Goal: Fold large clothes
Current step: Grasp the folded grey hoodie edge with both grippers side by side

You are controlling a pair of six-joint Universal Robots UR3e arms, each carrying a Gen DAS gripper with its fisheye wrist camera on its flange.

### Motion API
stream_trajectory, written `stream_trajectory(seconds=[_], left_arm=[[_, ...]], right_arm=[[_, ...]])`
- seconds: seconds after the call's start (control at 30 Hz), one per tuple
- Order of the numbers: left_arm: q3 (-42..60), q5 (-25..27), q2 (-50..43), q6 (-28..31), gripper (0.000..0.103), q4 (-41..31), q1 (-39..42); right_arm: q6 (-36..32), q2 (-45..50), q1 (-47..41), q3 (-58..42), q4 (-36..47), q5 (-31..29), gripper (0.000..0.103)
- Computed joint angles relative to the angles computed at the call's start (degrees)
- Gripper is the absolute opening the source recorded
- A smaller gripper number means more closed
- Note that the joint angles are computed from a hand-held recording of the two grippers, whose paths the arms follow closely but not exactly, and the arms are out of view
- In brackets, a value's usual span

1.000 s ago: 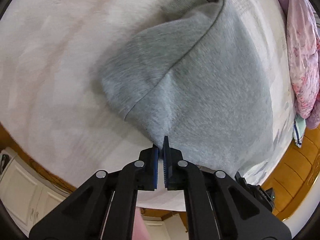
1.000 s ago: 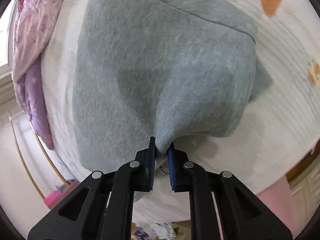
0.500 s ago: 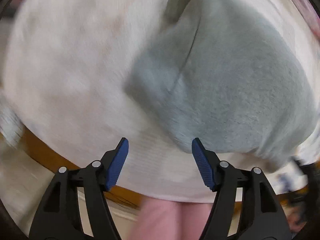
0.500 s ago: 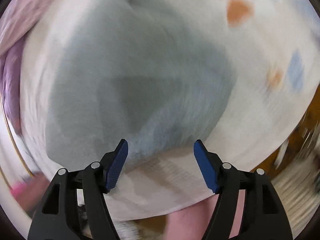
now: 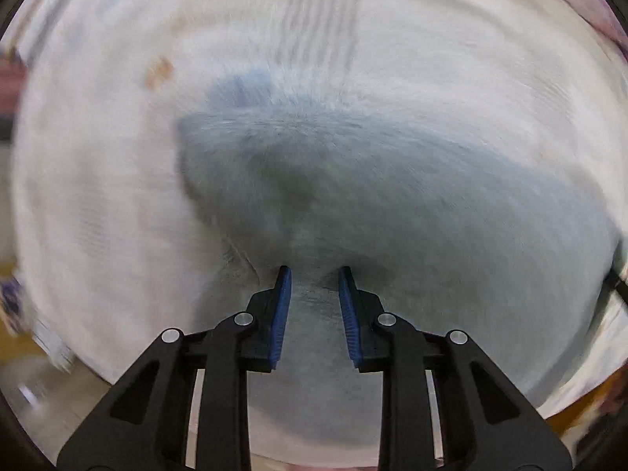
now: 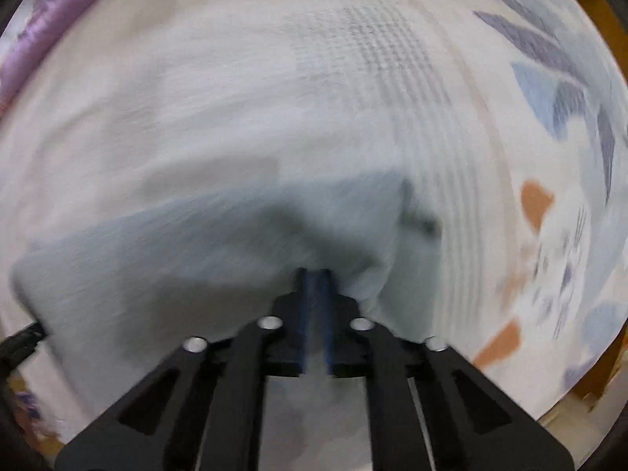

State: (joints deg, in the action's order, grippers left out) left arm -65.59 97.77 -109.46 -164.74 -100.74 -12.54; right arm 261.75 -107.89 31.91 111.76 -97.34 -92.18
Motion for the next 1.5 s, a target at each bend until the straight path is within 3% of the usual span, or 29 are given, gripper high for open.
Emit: stream_trajectory(seconds=[0.07,0.13,0.27,0.37,0.43,0.53,0.57,0.63,0.67,0.77,0.83,0.9,0.97,1.03,1.1,1.17,1.23,1.27,1.3,1.4,1.47,1.5], left_arm=[[5.0,0.2,-3.9,0.2,0.026,-3.1,-0.6],[8.8,0.7,-5.0,1.8,0.026,-5.2,-1.0],[20.7,-2.1,-6.5,5.2,0.026,-15.1,-1.6],[35.1,-9.0,-11.2,8.8,0.025,-25.5,-1.3],[39.8,-13.0,-13.9,9.5,0.025,-27.3,-3.1],[28.9,-14.8,-11.8,7.3,0.025,-17.9,-5.7],[22.9,-12.1,-12.0,6.3,0.025,-12.4,-6.8],[13.4,-10.5,-10.5,5.1,0.026,-1.8,-8.9],[12.2,-10.5,-9.9,5.0,0.025,-0.4,-9.2],[16.3,-11.3,-10.8,6.4,0.025,-5.5,-8.0],[17.3,-10.7,-9.5,7.0,0.025,-10.4,-6.6],[8.7,-10.6,-3.1,8.8,0.025,-9.7,-4.7],[-3.3,-8.4,2.4,8.0,0.024,-9.7,-2.0],[-15.3,-8.2,9.6,10.2,0.024,-5.3,1.6],[-24.1,-7.4,17.8,17.8,0.024,0.5,2.2],[-23.3,-7.1,18.9,17.8,0.021,-0.7,3.1],[-14.8,-9.6,16.1,18.0,0.019,-4.7,5.2],[-10.8,-11.0,14.2,18.6,0.019,-4.2,6.0],[-7.2,-12.1,12.4,18.9,0.019,-3.2,6.4],[2.1,-14.2,3.6,17.0,0.019,3.5,6.3],[4.8,-10.9,-4.3,14.5,0.022,10.6,3.7],[8.0,-10.1,-9.5,14.2,0.022,10.4,2.9]], right_arm=[[-1.6,-5.8,-5.1,6.6,-3.2,2.5,0.0],[-0.6,-9.9,-9.1,6.3,0.4,5.6,0.0],[-0.2,-1.7,-3.0,-11.3,9.5,2.2,0.004],[-2.1,2.7,-0.2,-16.2,-0.4,4.5,0.005],[-3.2,4.6,-0.6,-15.1,-6.2,6.7,0.005],[-6.1,8.3,-4.1,-8.1,-18.9,11.3,0.005],[-6.9,10.5,-6.7,-4.0,-23.0,15.8,0.004],[-5.8,14.1,-7.5,-1.3,-27.1,17.1,0.001],[-5.4,14.2,-8.6,1.7,-31.0,17.1,0.001],[-3.2,8.8,-12.6,7.3,-33.1,21.6,0.001],[-3.9,7.6,-9.5,2.2,-26.1,20.9,0.001],[-4.5,10.3,-4.1,-6.0,-17.5,18.8,0.004],[-1.8,14.1,1.7,-9.2,-15.1,19.2,0.004],[5.7,17.4,7.7,-4.4,-23.1,21.5,0.004],[14.5,16.4,15.0,0.3,-33.6,13.3,0.002],[16.7,12.3,15.0,1.7,-31.7,13.5,0.002],[17.6,7.1,13.1,1.9,-27.0,14.0,0.009],[16.1,4.9,12.0,0.7,-23.8,12.2,0.009],[11.1,2.1,10.1,-3.0,-15.9,8.2,0.009],[-1.4,-1.2,3.5,-7.9,-3.2,0.8,0.009],[-10.2,-4.2,-4.1,-1.7,-8.0,1.5,0.008],[-16.1,-4.1,-9.6,3.1,-11.5,5.2,0.002]])
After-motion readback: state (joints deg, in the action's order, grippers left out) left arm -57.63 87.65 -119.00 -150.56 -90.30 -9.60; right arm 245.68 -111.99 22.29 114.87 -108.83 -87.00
